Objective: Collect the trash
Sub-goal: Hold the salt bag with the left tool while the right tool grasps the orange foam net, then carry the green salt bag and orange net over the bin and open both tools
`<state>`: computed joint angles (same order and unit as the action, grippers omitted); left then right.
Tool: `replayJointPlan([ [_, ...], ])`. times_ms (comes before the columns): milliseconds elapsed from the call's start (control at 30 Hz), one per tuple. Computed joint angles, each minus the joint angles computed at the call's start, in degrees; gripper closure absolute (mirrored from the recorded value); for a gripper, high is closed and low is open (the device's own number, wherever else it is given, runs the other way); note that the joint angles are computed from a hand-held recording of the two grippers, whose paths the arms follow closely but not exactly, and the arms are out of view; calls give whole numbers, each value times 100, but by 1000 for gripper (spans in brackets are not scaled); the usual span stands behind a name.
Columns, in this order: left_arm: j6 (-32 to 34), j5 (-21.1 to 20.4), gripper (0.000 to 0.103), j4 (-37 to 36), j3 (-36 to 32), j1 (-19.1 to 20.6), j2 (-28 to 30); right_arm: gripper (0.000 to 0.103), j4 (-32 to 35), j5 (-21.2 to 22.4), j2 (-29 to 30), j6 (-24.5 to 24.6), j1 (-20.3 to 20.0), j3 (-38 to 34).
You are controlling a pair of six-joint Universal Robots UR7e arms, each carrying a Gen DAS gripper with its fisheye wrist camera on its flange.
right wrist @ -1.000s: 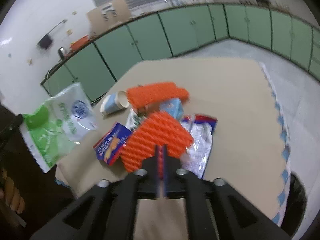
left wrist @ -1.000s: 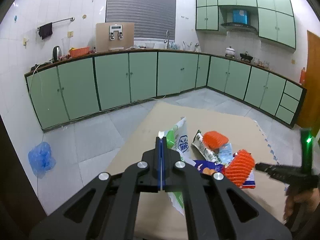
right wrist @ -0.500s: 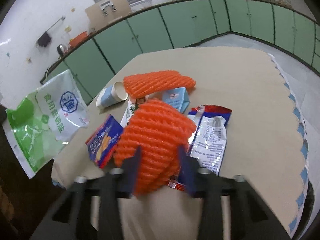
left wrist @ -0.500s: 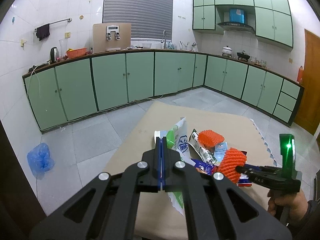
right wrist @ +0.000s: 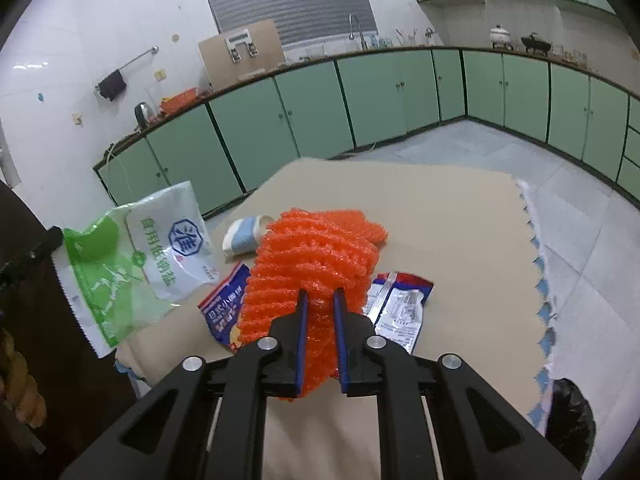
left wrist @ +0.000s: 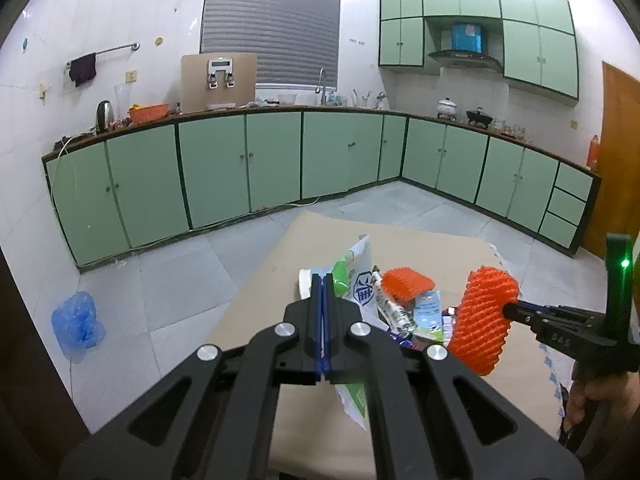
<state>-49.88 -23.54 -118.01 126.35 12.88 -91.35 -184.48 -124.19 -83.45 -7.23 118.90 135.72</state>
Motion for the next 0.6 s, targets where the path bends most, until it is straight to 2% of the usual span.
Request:
replayJointPlan([
  [367,-179,-113,103,214,-95,-267,137,91,215,-196,-601,36,372,129],
  [600,-153,-190,103,207,-140,-386,203,91,511,-551,-1012,146,735,172],
])
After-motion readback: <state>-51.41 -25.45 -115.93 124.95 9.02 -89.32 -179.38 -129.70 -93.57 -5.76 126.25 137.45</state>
